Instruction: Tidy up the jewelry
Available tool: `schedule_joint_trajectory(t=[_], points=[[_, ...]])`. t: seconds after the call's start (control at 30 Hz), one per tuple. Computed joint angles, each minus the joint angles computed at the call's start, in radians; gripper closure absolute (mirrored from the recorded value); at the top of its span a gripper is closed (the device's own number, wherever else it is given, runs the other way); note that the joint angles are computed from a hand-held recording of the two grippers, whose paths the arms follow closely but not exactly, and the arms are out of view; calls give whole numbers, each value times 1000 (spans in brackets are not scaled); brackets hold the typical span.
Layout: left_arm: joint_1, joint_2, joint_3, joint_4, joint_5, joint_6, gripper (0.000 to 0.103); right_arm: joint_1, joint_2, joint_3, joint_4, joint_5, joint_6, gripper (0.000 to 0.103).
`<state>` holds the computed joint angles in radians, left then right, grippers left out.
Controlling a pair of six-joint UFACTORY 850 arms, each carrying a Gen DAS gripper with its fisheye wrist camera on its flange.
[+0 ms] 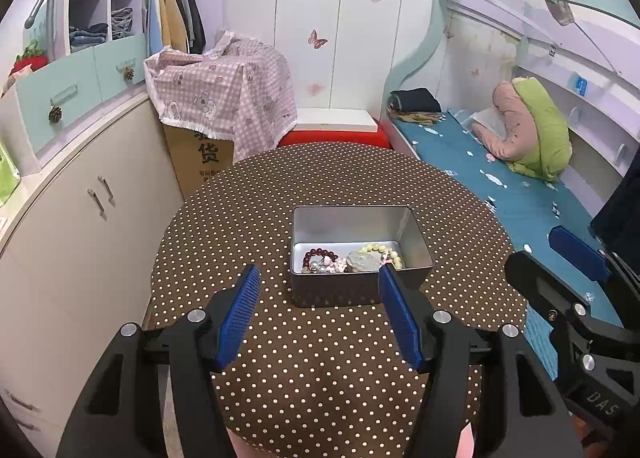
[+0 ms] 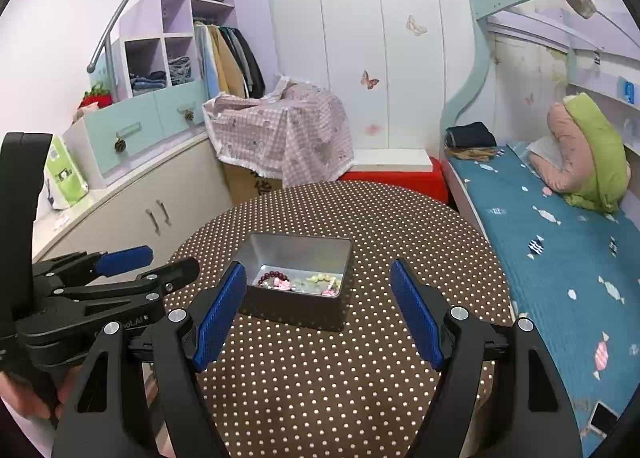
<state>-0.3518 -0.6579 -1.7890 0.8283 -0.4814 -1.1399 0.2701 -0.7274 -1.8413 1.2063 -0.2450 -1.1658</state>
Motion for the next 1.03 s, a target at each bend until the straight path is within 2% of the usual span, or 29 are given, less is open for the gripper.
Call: schedule_joint_trajectory(t=[0.77,0.87,1.03], points=[[-7,-13,-25,-23,-29,33,44,1,-21,-27,-130,-22,149,31],[-3,-21,-41,-82,-42,89,44,2,-24,-31,-144,-23,162,31],[-1,-21,-38,-96,-40,101,44,3,-27,-34,-161,-20,185,31]])
